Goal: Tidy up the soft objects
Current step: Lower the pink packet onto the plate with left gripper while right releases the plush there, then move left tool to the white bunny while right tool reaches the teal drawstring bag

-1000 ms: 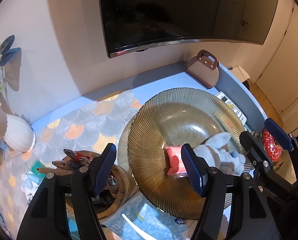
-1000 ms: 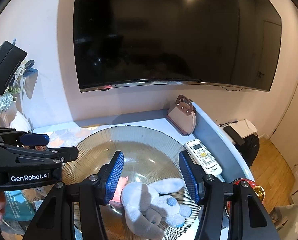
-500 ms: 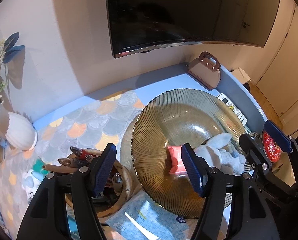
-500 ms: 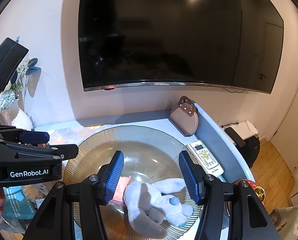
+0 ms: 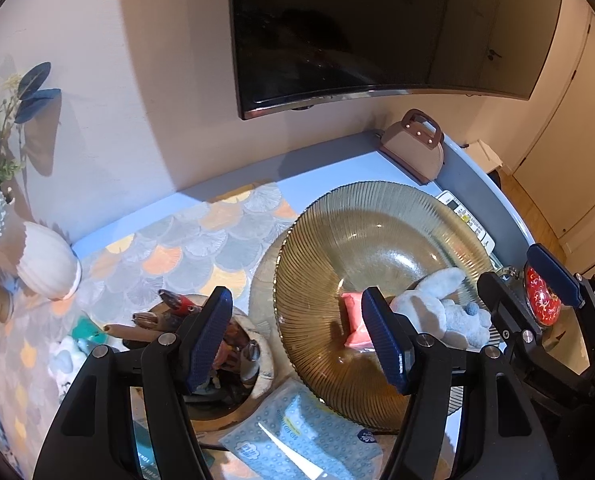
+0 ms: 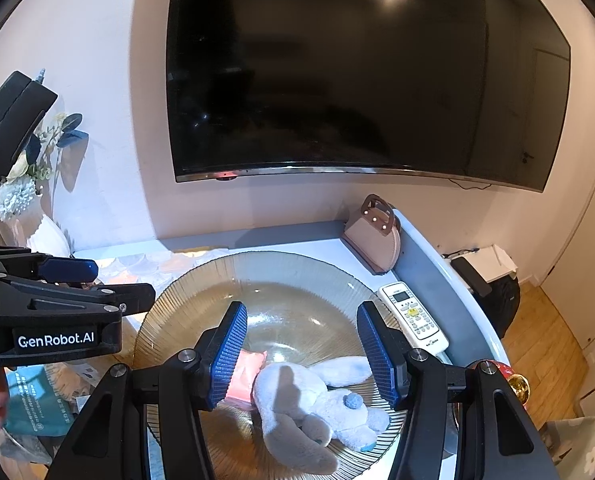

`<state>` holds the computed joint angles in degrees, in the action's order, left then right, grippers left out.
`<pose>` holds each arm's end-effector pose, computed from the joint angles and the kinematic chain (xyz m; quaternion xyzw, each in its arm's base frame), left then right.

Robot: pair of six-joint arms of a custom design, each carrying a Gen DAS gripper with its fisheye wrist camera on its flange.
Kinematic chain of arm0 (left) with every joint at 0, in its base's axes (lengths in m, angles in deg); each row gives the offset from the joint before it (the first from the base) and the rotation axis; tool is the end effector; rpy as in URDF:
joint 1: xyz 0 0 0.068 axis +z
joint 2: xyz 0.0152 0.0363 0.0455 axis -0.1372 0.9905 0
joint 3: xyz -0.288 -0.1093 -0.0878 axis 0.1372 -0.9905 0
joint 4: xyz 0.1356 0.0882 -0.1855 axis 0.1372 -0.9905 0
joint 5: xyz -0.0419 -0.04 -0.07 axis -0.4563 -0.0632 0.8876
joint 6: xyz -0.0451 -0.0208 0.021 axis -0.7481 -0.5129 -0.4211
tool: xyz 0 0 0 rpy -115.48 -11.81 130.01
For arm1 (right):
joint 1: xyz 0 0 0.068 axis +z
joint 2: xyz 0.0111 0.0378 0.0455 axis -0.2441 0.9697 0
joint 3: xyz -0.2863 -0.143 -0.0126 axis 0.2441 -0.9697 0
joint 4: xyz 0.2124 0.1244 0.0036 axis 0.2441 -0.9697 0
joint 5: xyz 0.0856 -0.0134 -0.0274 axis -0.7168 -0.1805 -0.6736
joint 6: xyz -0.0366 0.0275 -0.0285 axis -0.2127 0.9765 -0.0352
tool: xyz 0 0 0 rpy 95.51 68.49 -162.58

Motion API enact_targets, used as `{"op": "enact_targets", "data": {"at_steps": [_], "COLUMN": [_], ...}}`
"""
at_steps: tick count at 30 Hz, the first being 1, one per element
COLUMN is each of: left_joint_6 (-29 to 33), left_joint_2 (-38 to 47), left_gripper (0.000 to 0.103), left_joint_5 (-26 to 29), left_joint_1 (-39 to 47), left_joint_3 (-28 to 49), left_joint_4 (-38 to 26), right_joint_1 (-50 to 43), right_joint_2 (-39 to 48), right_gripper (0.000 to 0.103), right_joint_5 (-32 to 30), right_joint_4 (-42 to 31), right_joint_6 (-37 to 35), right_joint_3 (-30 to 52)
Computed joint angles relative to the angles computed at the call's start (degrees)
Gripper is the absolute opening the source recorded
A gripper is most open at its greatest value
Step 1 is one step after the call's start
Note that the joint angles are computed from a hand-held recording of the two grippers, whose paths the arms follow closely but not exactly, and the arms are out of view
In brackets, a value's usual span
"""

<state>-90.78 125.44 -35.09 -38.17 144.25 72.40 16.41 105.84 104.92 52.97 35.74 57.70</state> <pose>0.3257 -0.1822 0.1851 0.0145 0.9645 -0.0323 0.2617 0.2920 0.1598 0.1706 -0.1048 0.9016 0.0034 0.4197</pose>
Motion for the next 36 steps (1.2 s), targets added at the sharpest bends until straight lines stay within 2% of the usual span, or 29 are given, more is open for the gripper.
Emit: {"op": "enact_targets", "data": {"at_steps": [7, 9, 11, 14, 18, 19, 20, 21, 22, 24, 26, 29, 34, 36], "left_joint_6": [0.52, 0.75, 0.71, 0.87, 1.78, 2.31, 3.48, 4.34, 5.21, 7.12, 9.10, 10.35, 12.83, 12.68], "left_joint_2": [-6.75, -11.22, -16.52, -23.42, -35.57, -38.49, -41.52, -43.25, -44.67, -44.49, -41.63, -36.30, -24.35, -17.04], "left_gripper": [0.065, 0.065, 0.066, 0.066, 0.066, 0.069, 0.078, 0.081, 0.082, 0.082, 0.082, 0.082, 0.082, 0.082], "left_joint_5": [1.40, 2.49, 5.78, 2.15, 3.30, 3.34, 3.66, 4.00, 4.62, 7.80, 11.92, 15.70, 18.35, 19.45], "left_joint_1": [3.15, 5.52, 8.81, 12.01, 21.46, 24.36, 28.42, 31.57, 35.72, 43.52, 51.31, 57.00, 60.72, 61.02], "left_joint_3": [-7.04, -11.57, -16.85, -22.11, -30.18, -31.79, -33.72, -35.16, -36.86, -38.95, -41.50, -45.52, -53.13, -54.60], "left_joint_4": [4.69, 7.19, 10.13, 9.34, 7.29, 6.49, 5.89, 5.96, 6.44, 7.35, 10.25, 15.20, 29.84, 37.48], "right_joint_1": [1.46, 1.87, 2.47, 3.90, 7.91, 9.15, 10.11, 11.12, 12.49, 15.10, 18.07, 23.39, 30.77, 33.32], "right_joint_2": [0.10, -0.23, -1.14, -2.81, -4.24, -4.34, -4.38, -4.31, -4.03, -2.99, -1.44, 2.77, 11.42, 14.78], "right_gripper": [0.056, 0.056, 0.056, 0.057, 0.059, 0.059, 0.060, 0.063, 0.070, 0.082, 0.083, 0.084, 0.084, 0.084], "right_joint_5": [0.24, -0.08, -1.31, -4.08, -6.44, -6.93, -7.71, -8.86, -10.67, -14.34, -17.01, -20.20, -25.72, -23.89], "right_joint_4": [-0.90, -0.83, -0.01, 2.63, 6.31, 6.63, 6.68, 6.59, 6.39, 6.12, 6.12, 4.50, -1.76, -4.56], "right_joint_6": [-0.40, -0.58, -0.78, -1.76, -4.68, -5.42, -5.91, -6.27, -6.54, -7.03, -8.03, -11.67, -16.79, -18.06], "right_joint_3": [1.02, 1.10, 0.72, -0.20, -0.39, -0.05, 0.36, 0.91, 1.66, 3.08, 4.29, 7.29, 12.62, 14.65]}}
